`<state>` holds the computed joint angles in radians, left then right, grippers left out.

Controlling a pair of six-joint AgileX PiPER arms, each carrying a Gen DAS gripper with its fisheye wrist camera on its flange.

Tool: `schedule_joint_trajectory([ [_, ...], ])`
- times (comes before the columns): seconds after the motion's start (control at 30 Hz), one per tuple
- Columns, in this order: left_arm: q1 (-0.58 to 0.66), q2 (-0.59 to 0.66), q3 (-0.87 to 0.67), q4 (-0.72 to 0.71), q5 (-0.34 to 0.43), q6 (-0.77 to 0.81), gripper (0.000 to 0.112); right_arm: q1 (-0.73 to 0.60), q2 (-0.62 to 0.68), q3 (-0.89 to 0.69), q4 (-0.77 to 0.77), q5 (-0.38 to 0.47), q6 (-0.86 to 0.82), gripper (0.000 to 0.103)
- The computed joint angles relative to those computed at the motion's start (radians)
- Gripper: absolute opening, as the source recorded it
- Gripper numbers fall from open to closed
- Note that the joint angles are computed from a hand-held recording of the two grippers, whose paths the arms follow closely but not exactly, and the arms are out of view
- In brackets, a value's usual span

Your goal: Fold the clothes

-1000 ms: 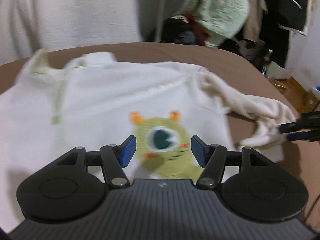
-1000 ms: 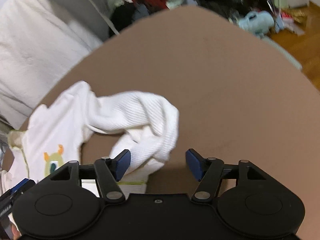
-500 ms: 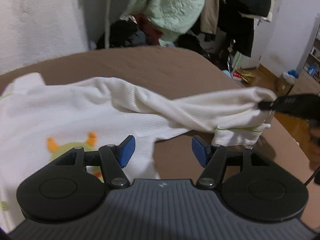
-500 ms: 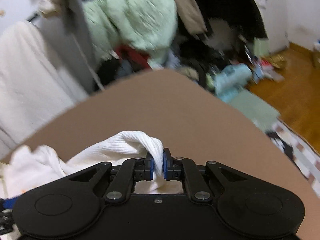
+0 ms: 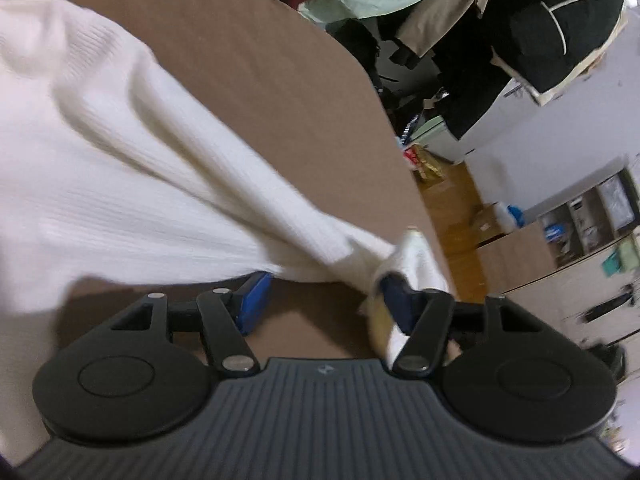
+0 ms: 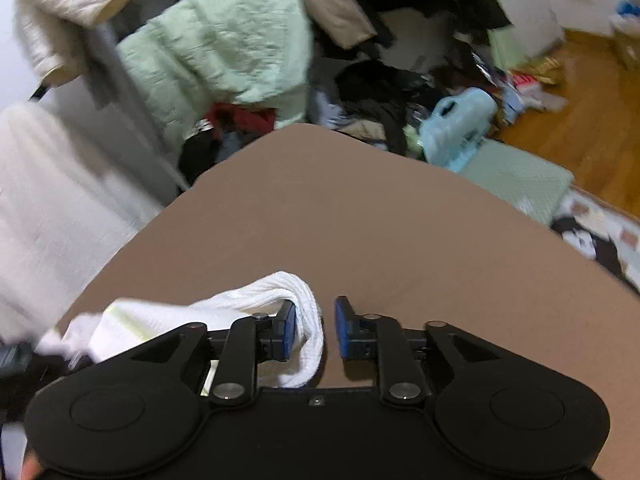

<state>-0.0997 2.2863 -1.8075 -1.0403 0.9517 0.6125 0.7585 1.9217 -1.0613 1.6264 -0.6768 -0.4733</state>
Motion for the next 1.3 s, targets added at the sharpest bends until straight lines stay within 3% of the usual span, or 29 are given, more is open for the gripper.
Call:
schedule_joint_trajectory([
  [0.03, -0.008, -0.002, -0.004, 0.001, -0.007, 0.01, 0.003, 0.017, -0.009, -0.008, 0.02, -0.027, -0.06, 0.031],
  [0.1, -0.013, -0.041, 0.047, -0.051, -0.053, 0.081, 0.003, 0.054, -0.024, -0.02, 0.032, -0.092, -0.156, 0.054],
  [0.17, -0.004, -0.068, 0.06, -0.091, -0.04, 0.14, 0.003, 0.103, -0.022, 0.011, -0.085, -0.2, -0.108, 0.075],
  [0.2, -0.002, -0.075, 0.048, -0.084, -0.033, 0.14, 0.003, 0.125, -0.017, 0.038, -0.153, -0.252, -0.056, 0.079],
  [0.23, -0.001, -0.073, 0.025, -0.068, -0.023, 0.127, 0.003, 0.134, -0.018, 0.065, -0.209, -0.268, -0.004, 0.079],
  [0.3, -0.001, -0.057, -0.029, -0.034, -0.002, 0.095, 0.003, 0.122, -0.037, 0.103, -0.31, -0.221, 0.06, 0.079],
  [0.4, -0.007, -0.021, -0.122, 0.024, 0.025, 0.038, 0.003, 0.094, -0.032, 0.091, -0.402, -0.099, 0.042, 0.08],
  [0.47, -0.012, 0.002, -0.189, 0.048, 0.05, 0.012, 0.003, 0.082, -0.007, 0.029, -0.361, 0.008, -0.107, 0.08],
  [0.53, -0.018, 0.01, -0.234, 0.045, 0.071, 0.021, 0.003, 0.094, 0.059, -0.059, -0.262, 0.017, -0.307, 0.081],
  [0.57, -0.017, 0.008, -0.243, 0.035, 0.081, 0.038, 0.003, 0.109, 0.105, -0.112, -0.204, -0.025, -0.407, 0.08],
  [0.63, -0.018, 0.013, -0.272, 0.013, 0.103, 0.05, 0.003, 0.145, 0.22, -0.248, -0.093, -0.196, -0.581, 0.078],
  [0.67, -0.019, 0.018, -0.29, 0.002, 0.114, 0.051, 0.003, 0.152, 0.25, -0.291, -0.067, -0.246, -0.616, 0.068],
  [0.73, -0.021, 0.04, -0.339, -0.02, 0.125, 0.042, 0.003, 0.145, 0.259, -0.298, -0.089, -0.267, -0.586, 0.045],
  [0.77, -0.023, 0.049, -0.359, -0.023, 0.124, 0.034, 0.003, 0.139, 0.261, -0.299, -0.101, -0.279, -0.564, 0.023],
  [0.8, -0.026, 0.048, -0.365, -0.015, 0.104, 0.021, 0.004, 0.13, 0.255, -0.296, -0.11, -0.289, -0.542, 0.016],
  [0.9, -0.034, 0.032, -0.367, 0.031, 0.023, -0.028, 0.01, 0.082, 0.193, -0.245, -0.195, -0.248, -0.444, 0.012],
  [0.97, -0.029, 0.026, -0.38, 0.066, -0.004, -0.028, 0.025, -0.006, 0.132, -0.188, -0.316, -0.133, -0.26, 0.012],
  [1.03, -0.009, -0.031, -0.294, 0.073, -0.047, 0.092, 0.044, -0.119, 0.09, -0.162, -0.352, -0.019, -0.129, 0.01],
  [1.17, 0.033, -0.144, -0.068, 0.134, -0.14, 0.352, 0.048, -0.287, 0.1, -0.202, -0.122, 0.084, -0.213, 0.01],
  [1.23, 0.051, -0.144, -0.025, 0.179, -0.121, 0.373, 0.047, -0.349, 0.085, -0.159, -0.131, 0.13, -0.108, 0.01],
  [1.3, 0.057, -0.148, 0.023, 0.204, -0.128, 0.395, 0.048, -0.382, 0.054, -0.08, -0.251, 0.175, 0.092, 0.012],
])
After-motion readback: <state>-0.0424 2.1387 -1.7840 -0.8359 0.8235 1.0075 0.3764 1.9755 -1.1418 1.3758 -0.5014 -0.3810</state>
